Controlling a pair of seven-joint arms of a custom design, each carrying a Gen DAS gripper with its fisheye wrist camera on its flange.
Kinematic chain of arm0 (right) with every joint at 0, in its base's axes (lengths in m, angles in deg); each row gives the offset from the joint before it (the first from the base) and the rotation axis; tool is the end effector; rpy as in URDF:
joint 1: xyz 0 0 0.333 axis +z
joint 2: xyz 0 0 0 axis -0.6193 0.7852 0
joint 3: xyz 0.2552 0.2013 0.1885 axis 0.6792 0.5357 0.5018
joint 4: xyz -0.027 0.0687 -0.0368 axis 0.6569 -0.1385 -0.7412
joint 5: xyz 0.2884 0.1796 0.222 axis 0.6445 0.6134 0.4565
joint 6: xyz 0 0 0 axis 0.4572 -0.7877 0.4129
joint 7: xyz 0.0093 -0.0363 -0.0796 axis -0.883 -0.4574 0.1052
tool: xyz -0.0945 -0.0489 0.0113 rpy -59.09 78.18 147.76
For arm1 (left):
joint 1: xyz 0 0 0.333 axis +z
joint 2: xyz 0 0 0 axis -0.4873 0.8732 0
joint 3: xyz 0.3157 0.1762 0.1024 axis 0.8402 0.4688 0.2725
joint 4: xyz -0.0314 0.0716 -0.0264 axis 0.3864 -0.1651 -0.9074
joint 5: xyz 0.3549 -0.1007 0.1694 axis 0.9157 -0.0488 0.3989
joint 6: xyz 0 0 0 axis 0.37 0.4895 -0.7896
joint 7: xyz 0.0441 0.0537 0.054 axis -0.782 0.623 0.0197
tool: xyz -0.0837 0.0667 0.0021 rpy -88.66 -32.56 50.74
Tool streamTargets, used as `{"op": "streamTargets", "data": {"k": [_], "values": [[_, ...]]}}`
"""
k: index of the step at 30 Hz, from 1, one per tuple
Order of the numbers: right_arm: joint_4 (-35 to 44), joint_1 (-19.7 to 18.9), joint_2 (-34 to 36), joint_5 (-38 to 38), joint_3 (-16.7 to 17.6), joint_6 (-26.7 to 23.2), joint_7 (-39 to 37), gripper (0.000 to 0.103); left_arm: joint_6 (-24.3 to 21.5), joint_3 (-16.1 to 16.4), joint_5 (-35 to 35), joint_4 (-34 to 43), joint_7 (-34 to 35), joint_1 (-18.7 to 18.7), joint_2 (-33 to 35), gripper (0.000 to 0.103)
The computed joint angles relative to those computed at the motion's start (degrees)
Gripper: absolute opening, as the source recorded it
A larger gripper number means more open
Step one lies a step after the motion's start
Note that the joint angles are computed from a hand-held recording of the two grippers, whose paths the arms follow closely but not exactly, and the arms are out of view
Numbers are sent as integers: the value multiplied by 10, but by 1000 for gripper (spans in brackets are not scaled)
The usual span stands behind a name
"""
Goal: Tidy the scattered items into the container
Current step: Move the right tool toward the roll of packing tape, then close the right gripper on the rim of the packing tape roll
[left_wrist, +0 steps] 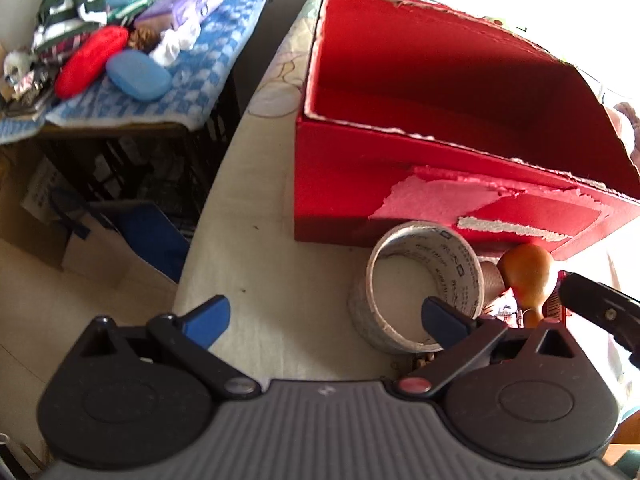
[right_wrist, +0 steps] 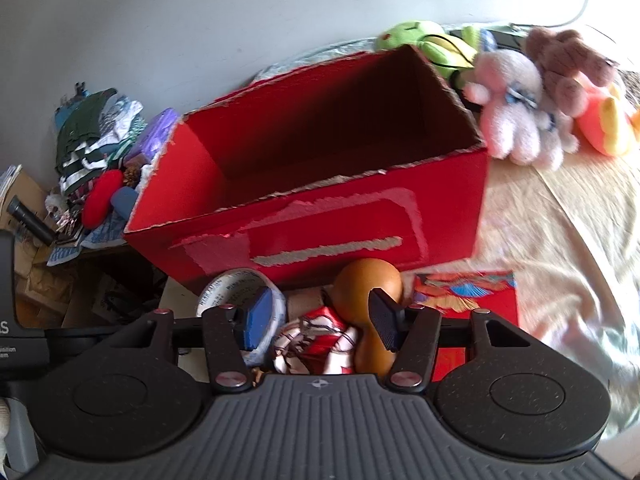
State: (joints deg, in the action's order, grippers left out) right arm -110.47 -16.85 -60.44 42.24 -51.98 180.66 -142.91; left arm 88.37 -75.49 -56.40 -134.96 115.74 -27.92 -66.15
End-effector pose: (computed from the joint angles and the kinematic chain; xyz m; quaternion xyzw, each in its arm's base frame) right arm 0.5257 0.2907 0.5594 -0.4260 0.8306 -0.2044 0.2946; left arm 0.6507 -0.0457 0.5515 -0.5234 0.8252 -0.2009 0.0683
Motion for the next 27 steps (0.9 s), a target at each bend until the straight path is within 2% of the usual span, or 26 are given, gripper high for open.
{"op": "streamTargets", "data": {"k": [2, 5, 8, 9, 11, 14, 19, 22, 27], "values": [[2, -3, 8, 9, -3, 24, -22, 51, -10, 0, -4, 9, 6, 2, 8, 84], [3, -5, 18, 24, -7, 50, -48, 43, -27, 1, -1, 22, 4, 2, 19, 82], [-2, -10, 23, 32, -12, 78, -62, 40, -28, 0, -4, 22, 5, 2, 21, 81], [-1, -11, 26, 29, -13, 81, -68, 39, -25, 0, -3, 20, 7, 1, 20, 79], [5, -12, 34, 43, -13, 79, -102, 35, -24, -1, 4, 20, 11, -1, 22, 66], [7, -18, 46, 91, -13, 92, -169, 25, -41, -1, 8, 31, 8, -3, 32, 63], [22, -18, 65, 130, -12, 86, -237, 21, -45, -1, 12, 34, 4, -6, 37, 60], [22, -17, 69, 139, -14, 86, -248, 20, -51, -1, 13, 38, 1, -7, 41, 57], [20, -17, 71, 157, -15, 91, -263, 15, -52, -4, 2, 33, 19, -6, 38, 44]]}}
